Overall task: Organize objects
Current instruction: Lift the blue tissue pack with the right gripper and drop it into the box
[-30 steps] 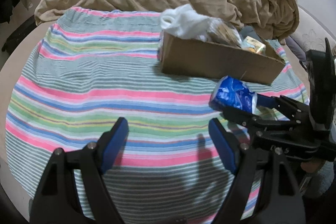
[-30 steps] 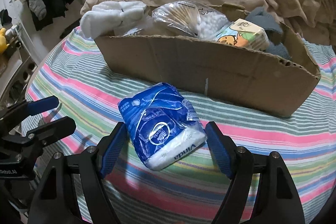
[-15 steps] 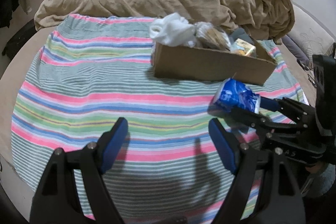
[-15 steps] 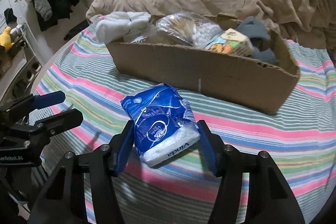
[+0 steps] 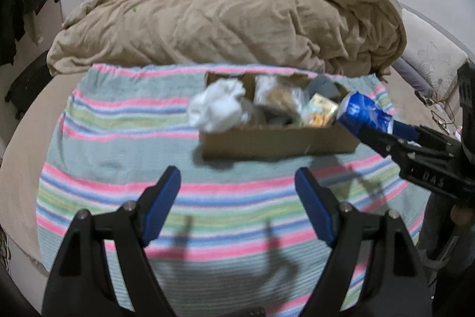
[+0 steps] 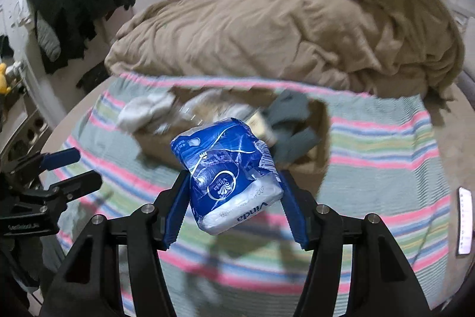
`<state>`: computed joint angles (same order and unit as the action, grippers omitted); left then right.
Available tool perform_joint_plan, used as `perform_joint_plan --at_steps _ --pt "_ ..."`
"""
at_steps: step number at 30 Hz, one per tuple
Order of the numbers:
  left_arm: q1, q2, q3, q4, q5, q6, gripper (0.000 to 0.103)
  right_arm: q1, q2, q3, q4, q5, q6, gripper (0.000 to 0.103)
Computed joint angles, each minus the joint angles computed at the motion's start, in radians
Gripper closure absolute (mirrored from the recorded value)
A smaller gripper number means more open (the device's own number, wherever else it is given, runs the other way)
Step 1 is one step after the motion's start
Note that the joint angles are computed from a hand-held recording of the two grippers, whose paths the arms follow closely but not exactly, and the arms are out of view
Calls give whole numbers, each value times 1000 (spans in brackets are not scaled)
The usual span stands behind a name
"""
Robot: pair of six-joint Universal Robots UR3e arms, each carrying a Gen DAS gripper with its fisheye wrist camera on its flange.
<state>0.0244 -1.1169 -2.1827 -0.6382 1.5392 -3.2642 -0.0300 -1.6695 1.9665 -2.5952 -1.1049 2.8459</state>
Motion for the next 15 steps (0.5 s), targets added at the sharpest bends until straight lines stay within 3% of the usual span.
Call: perform_joint_plan --at_steps 15 --pt "-20 -342 233 137 24 5 22 9 267 -250 -52 -68 98 41"
